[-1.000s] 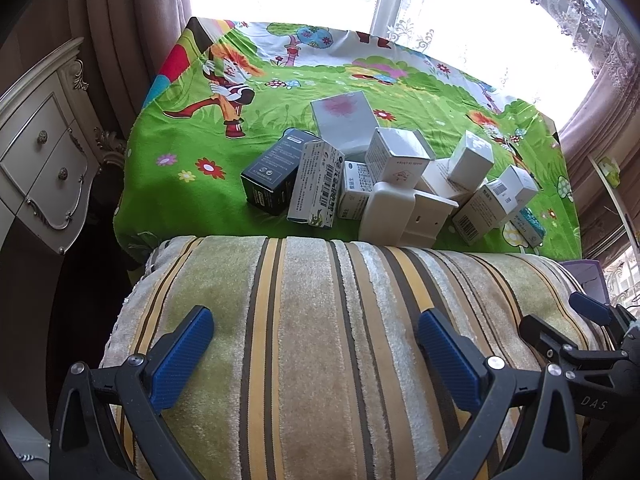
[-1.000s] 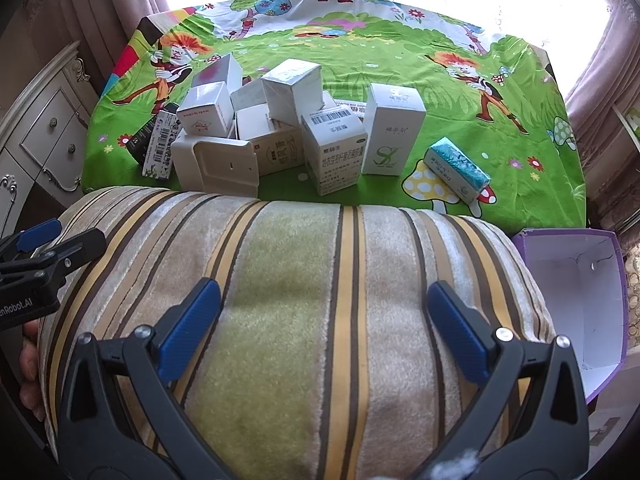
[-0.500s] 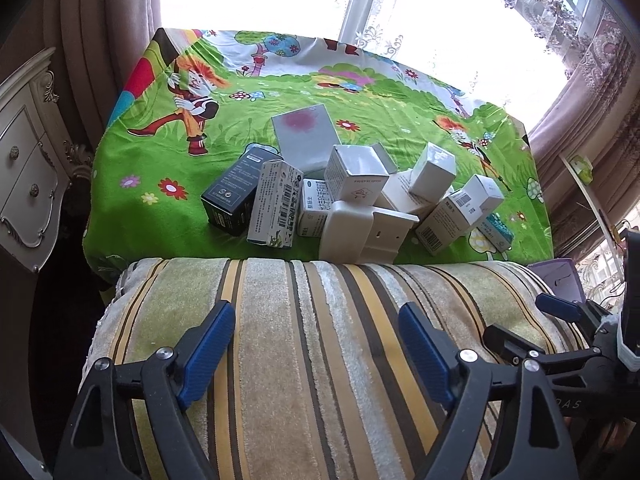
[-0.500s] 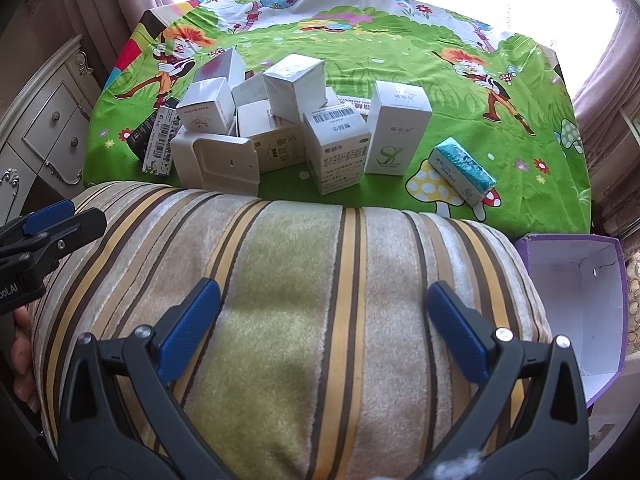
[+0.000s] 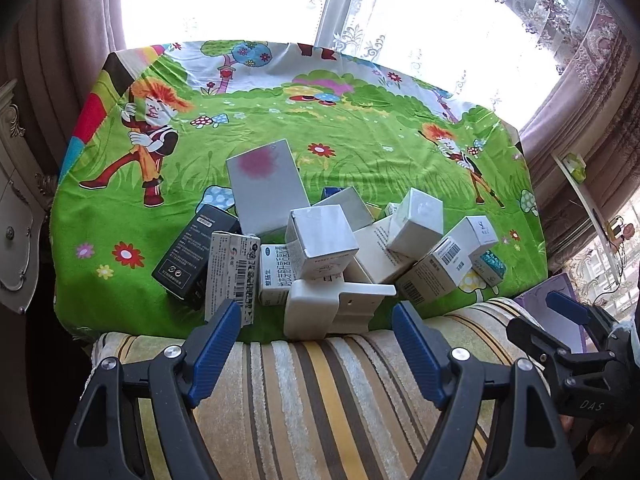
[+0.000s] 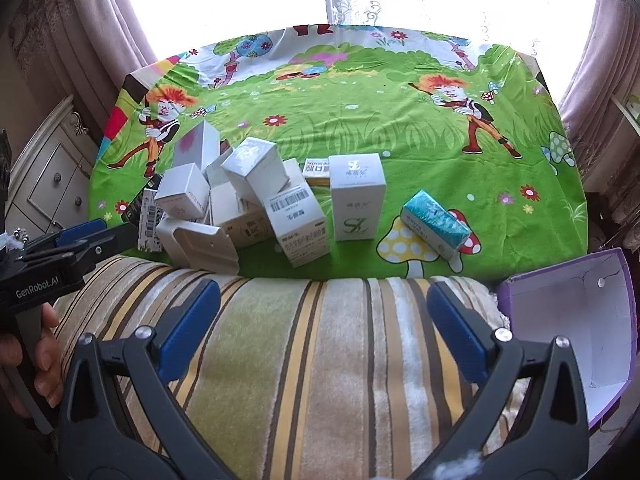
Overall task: Organize rigid objects
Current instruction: 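Reach the right tool into the pile and grasp the white box printed SL, then carry the SL box with the right tool into the purple box and release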
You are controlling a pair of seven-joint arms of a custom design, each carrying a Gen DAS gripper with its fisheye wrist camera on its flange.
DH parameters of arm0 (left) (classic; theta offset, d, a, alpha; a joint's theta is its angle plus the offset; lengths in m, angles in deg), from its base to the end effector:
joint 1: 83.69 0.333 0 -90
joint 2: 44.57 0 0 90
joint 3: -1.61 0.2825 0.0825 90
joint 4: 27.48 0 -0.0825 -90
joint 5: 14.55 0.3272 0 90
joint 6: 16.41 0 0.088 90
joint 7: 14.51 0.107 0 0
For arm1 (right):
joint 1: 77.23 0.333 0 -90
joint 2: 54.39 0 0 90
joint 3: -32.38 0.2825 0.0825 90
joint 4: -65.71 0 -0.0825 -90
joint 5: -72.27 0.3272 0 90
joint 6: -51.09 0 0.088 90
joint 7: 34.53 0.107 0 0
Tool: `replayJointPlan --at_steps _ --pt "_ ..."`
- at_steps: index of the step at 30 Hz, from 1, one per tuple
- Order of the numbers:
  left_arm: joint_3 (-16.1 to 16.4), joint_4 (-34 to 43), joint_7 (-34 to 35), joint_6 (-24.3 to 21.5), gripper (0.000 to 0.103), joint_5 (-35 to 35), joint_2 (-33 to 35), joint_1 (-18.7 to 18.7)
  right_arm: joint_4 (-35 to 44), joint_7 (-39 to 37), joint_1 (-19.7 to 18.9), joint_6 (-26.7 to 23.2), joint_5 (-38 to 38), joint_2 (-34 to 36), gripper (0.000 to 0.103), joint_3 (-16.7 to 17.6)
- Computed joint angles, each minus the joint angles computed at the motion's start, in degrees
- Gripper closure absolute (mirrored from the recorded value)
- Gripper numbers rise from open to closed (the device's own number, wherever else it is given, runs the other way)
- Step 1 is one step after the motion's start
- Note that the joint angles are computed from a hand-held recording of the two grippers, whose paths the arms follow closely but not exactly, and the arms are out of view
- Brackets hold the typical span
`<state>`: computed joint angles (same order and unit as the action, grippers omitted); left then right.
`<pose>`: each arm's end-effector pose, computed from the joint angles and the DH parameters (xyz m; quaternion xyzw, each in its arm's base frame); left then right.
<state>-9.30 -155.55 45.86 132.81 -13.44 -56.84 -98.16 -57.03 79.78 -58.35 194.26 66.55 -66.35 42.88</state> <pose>0.4350 -0.2127 0.5156 -0.6950 0.6593 -0.2641 0.1116 0.4235 0.2460 0.5424 -0.7298 0.6226 -0.1416 0.2442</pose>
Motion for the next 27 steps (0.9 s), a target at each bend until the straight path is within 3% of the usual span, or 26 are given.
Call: replayJointPlan --at_steps 5,11,15,17,19,20,21,22,27 --pt "-0.19 5.87 -0.13 -2.73 0.033 -0.15 5.46 0.6 4.18 -1.99 -0.38 1.93 1.27 4.79 0.0 -1.59" --pt "-1.02 11.42 -2.79 -4.69 0.033 1.99 10.79 1.52 9.45 -0.02 -0.51 3.32 -6.46 9.98 0.0 -2.48" --pt "-1.43 14.27 -5.2 -6.02 0.033 4.87 13.47 1.64 13.26 -0.69 0.63 1.35 -9.93 13.66 0.001 -3.51" --pt "-1.5 14.83 -6.2 -6.26 0.037 6.25 14.17 1.65 14.68 -2.1 1.25 -0.03 -9.09 15.12 0.008 -4.04" --pt "-1.58 15.22 -6.18 -6.6 0.05 6.55 14.64 1.68 16.08 -4.22 1.61 -2.14 -6.53 16.45 0.033 -4.49" --pt "-1.61 15.11 -6.04 -6.36 0.055 6.18 14.71 1.73 16.45 -5.3 1.64 -2.67 -4.85 16.92 0.039 -4.71" --pt "-1.6 14.92 -6.17 -6.04 0.055 6.26 14.69 1.77 16.47 -6.34 1.61 -2.88 -3.15 17.14 0.051 -4.91" --pt "-1.59 14.66 -6.59 -5.73 0.055 6.71 14.57 1.76 16.07 -7.23 1.58 -2.65 -1.59 17.05 0.057 -5.05" --pt "-1.52 12.44 -9.82 -3.17 0.056 9.24 12.9 1.76 12.34 -6.72 1.59 2.12 -0.2 14.48 0.057 -5.62"
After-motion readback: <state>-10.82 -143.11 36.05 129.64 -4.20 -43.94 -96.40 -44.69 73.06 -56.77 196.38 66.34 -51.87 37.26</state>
